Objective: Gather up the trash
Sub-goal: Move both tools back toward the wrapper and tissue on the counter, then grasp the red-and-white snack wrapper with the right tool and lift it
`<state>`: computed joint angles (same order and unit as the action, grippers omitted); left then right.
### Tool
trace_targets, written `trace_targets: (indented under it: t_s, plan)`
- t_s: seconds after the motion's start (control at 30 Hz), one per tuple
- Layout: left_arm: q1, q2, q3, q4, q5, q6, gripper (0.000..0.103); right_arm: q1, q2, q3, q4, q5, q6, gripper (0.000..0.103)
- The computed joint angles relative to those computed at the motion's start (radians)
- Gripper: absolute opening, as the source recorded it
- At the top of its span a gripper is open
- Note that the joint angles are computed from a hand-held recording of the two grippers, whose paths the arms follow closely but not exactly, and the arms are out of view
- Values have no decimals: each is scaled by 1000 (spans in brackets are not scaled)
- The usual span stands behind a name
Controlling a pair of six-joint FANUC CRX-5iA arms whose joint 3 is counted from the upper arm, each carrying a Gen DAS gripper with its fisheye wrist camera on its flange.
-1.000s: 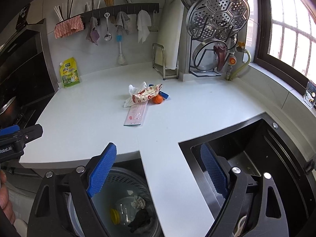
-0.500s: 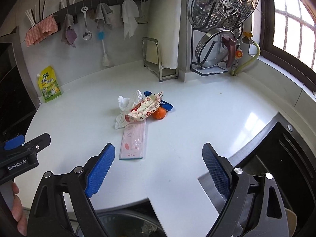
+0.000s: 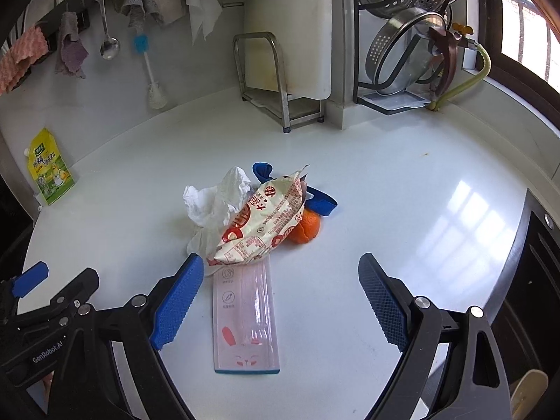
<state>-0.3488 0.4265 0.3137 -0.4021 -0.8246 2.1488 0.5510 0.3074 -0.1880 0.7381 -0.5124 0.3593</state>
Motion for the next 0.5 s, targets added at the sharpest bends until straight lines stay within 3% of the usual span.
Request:
trace_targets:
  t_s: [0.5]
  plan:
    - [37,35,6,84,6,-103,97,-6,127,176,-171,-97,133,85]
